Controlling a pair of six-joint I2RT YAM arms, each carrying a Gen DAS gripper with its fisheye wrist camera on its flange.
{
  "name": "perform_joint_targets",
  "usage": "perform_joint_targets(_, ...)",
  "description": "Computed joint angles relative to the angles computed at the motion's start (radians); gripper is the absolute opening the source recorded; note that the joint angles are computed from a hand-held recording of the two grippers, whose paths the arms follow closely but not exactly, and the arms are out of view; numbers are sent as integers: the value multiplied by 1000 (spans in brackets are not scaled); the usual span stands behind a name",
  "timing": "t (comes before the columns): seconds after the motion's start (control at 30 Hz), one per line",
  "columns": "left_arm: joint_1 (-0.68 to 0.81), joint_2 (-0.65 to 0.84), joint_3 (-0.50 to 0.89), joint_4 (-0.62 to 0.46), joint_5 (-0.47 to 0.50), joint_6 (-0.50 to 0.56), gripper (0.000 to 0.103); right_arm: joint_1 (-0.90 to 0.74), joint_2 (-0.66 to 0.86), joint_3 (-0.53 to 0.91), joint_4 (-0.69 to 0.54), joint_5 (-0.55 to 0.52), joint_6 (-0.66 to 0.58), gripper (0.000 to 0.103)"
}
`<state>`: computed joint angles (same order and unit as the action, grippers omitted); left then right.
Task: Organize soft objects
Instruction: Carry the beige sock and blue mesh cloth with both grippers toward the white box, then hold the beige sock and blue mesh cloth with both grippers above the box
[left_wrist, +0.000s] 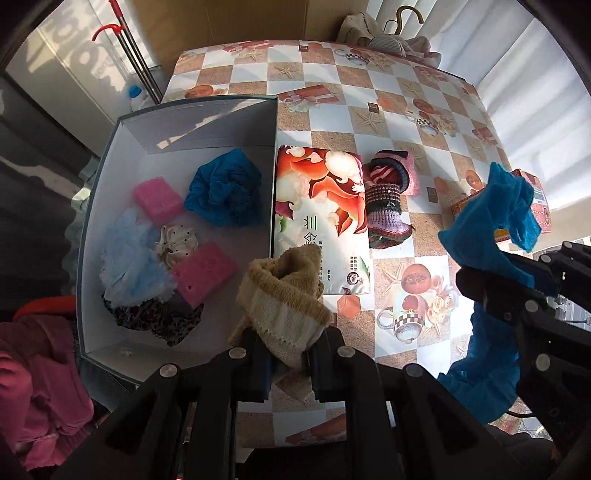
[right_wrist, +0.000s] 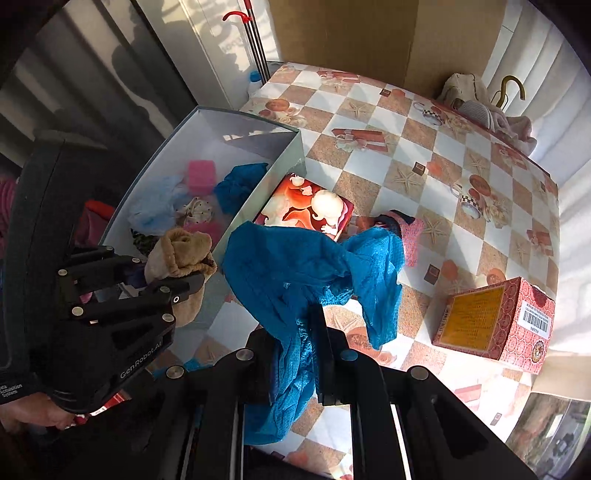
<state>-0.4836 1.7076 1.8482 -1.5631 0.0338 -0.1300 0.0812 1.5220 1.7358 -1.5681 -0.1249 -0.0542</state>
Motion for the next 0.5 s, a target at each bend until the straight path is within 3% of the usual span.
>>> perform_joint_targets(0.5,141,-126,-174,18,-2,10,17,148,31,18,7,14,29,15)
